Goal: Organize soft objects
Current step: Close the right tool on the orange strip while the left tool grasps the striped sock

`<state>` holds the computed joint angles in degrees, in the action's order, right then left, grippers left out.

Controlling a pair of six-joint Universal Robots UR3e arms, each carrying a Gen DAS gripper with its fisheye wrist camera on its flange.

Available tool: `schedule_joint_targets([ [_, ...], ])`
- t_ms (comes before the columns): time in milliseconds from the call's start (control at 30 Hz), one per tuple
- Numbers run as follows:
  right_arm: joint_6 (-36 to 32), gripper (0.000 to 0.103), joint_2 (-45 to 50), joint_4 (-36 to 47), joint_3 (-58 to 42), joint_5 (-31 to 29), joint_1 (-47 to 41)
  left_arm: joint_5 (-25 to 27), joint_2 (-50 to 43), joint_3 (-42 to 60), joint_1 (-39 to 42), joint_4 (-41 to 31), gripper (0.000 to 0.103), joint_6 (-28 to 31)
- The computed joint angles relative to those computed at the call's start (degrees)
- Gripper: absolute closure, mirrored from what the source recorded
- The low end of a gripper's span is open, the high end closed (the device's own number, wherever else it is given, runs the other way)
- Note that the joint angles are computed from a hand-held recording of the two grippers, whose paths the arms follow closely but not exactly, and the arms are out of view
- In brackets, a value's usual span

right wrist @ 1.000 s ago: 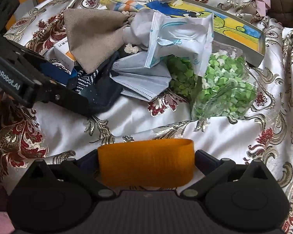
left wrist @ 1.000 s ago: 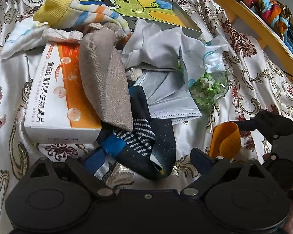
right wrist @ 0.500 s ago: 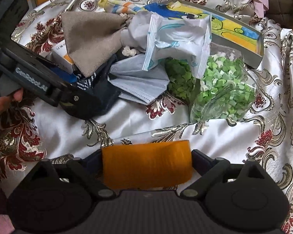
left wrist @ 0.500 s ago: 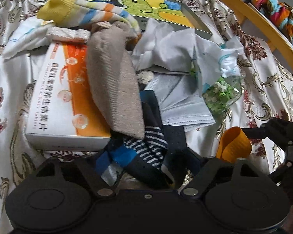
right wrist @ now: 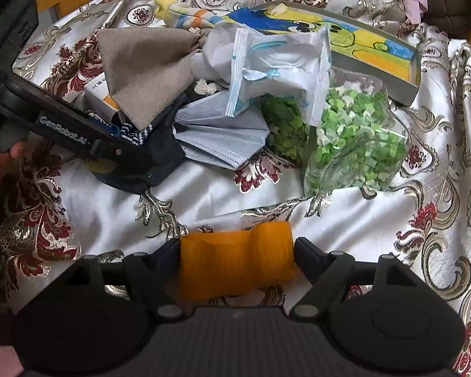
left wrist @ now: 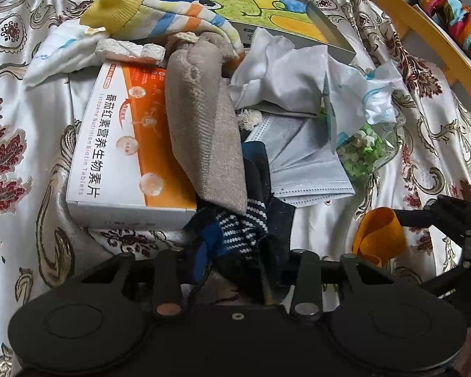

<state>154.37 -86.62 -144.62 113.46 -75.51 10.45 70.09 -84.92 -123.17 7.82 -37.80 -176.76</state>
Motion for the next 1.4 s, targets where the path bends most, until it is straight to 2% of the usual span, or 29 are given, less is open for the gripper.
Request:
schedule_joint_targets([
  [133,0.3,0.013,1.0,1.9,-1.1,-0.1,-0.4,-0.8,1.0,0.2,-0.1,-1.8,0.076,1.1],
  [200,0.2,0.013,1.2,2.2,-1.3,-0.1,-0.4,-3.8,1.5,0.4,1.1,-4.4,0.089,2.3],
  [300,0.1,0.015,1.0,2.3,-1.3,0.1,-0.5,-7.8,1.2,0.9,1.7,-8.2,0.094,4.2],
  [500,-0.4,0.015,1.1,4.3,-2.3,-0.4,-0.1,-11.4,-0.4,2.0,0.9,-12.8,0.095,8.9],
  [633,-0.7,0.016,1.3,4.8,-2.5,-0.7,0.1,-10.6,-0.3,1.5,-0.4,-10.8,0.096,10.3],
  [933,-0.9,0.028,0.0,4.4,-1.2,0.8,-0.8,-11.3,-0.2,1.2,-0.1,-9.8,0.096,10.7],
  [1033,-0.9,0.036,-1.0,5.4,-0.7,2.2,-2.0,-12.1,1.0,0.2,0.8,-10.1,0.096,11.4],
  [1133,-1.3,0.05,-2.9,6.3,0.5,4.6,-4.0,-13.5,2.2,-0.4,1.8,-10.7,0.096,12.5],
  [1267,-1.2,0.057,-3.4,6.9,0.7,5.7,-4.9,-15.2,3.3,-1.0,2.3,-10.8,0.096,13.8],
  [1333,-1.3,0.056,-2.8,7.2,0.3,5.7,-4.7,-15.0,3.2,-1.0,2.1,-10.6,0.096,13.8],
  [1400,-1.0,0.036,-1.9,7.3,-0.3,5.1,-4.3,-14.7,3.1,-0.9,1.9,-10.4,0.096,13.5],
])
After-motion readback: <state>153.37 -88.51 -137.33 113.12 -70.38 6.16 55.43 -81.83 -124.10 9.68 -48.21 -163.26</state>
